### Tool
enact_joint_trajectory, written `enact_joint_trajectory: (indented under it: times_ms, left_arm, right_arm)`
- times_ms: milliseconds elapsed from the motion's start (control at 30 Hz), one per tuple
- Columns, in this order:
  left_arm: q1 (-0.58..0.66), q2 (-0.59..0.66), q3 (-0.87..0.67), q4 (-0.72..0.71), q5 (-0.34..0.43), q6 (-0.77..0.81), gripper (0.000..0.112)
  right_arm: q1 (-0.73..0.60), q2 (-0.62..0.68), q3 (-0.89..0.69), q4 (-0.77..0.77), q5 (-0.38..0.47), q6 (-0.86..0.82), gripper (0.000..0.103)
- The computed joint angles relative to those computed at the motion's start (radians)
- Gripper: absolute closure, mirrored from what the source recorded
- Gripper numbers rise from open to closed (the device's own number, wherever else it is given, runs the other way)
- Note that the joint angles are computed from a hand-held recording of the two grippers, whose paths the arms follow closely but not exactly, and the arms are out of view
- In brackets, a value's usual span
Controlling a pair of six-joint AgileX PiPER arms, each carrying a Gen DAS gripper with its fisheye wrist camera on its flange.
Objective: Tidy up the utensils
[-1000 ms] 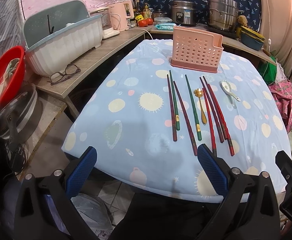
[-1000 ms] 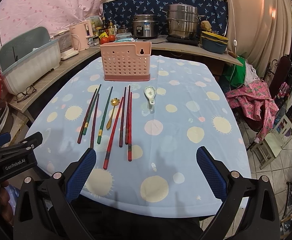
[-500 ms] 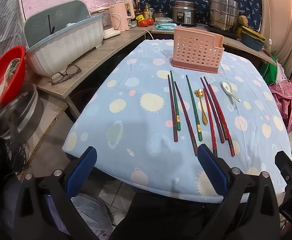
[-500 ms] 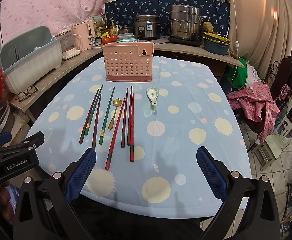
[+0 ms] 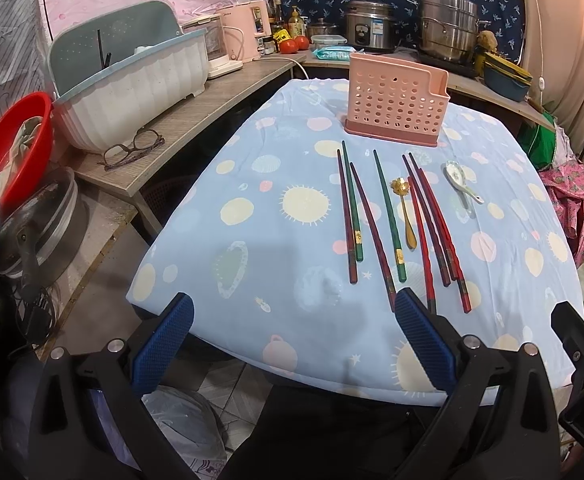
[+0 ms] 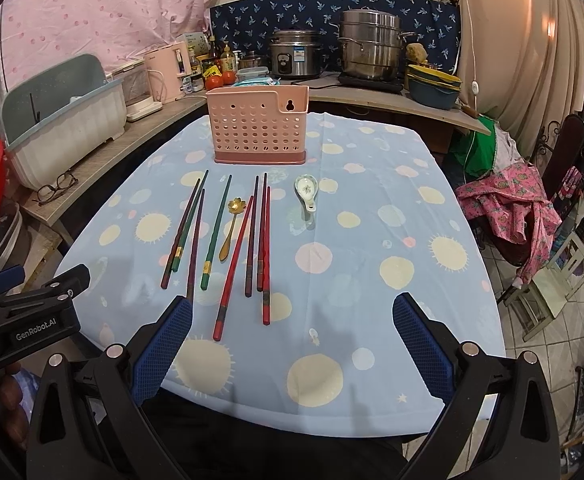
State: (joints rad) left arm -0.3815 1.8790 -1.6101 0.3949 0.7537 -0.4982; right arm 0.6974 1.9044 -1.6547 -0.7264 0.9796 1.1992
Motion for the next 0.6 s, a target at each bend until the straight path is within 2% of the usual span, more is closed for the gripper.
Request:
enact_joint_trajectory:
  times_ms: [600]
  left_arm:
    - [0.008,-0.002,0.001,-0.008,0.001,0.012,0.016]
  right_arm:
    - [-0.001,-0.005,0.008,0.0,-0.006,0.003,0.007]
